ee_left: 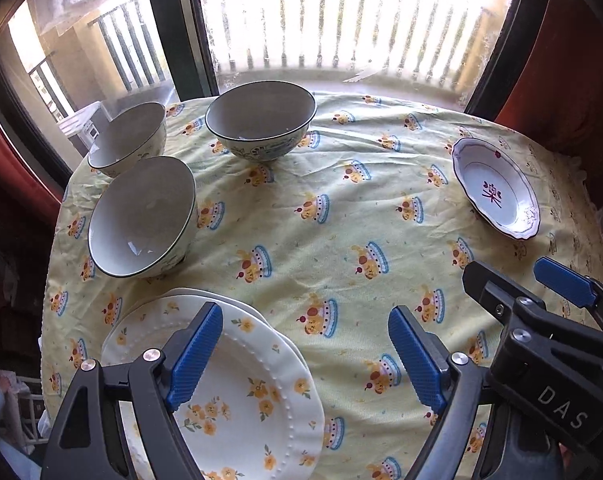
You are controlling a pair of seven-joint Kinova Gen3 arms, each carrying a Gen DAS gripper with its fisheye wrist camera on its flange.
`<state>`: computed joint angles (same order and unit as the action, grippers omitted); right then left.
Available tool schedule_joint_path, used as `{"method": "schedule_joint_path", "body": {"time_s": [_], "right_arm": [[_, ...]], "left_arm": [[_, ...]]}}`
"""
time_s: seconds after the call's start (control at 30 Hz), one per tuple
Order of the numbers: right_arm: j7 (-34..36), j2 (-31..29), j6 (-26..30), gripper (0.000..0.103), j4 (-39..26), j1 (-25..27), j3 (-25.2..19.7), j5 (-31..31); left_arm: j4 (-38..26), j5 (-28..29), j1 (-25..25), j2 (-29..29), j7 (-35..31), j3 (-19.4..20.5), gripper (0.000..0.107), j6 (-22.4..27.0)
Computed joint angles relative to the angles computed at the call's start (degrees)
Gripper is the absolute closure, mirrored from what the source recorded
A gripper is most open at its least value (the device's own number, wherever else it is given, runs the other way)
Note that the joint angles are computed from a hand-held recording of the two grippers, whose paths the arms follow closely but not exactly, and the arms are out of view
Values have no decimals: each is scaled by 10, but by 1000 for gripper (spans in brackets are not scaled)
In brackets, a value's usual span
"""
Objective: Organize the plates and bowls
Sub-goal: 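Move both grippers to the red-rimmed dish and close on its rim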
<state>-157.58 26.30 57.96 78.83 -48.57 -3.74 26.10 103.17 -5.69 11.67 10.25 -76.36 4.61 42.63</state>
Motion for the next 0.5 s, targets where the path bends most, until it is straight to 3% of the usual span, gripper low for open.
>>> {"method": "schedule_joint_path", "body": {"time_s": [0.23,0.5], "right_arm": [[54,-31,-54,22,57,60,-5,-21],[150,-43,-79,18,84,121,-1,-34]], "left_arm": [[-37,-56,64,36,104,2,21,2],[-102,-101,132,95,200,-8,21,25]]}}
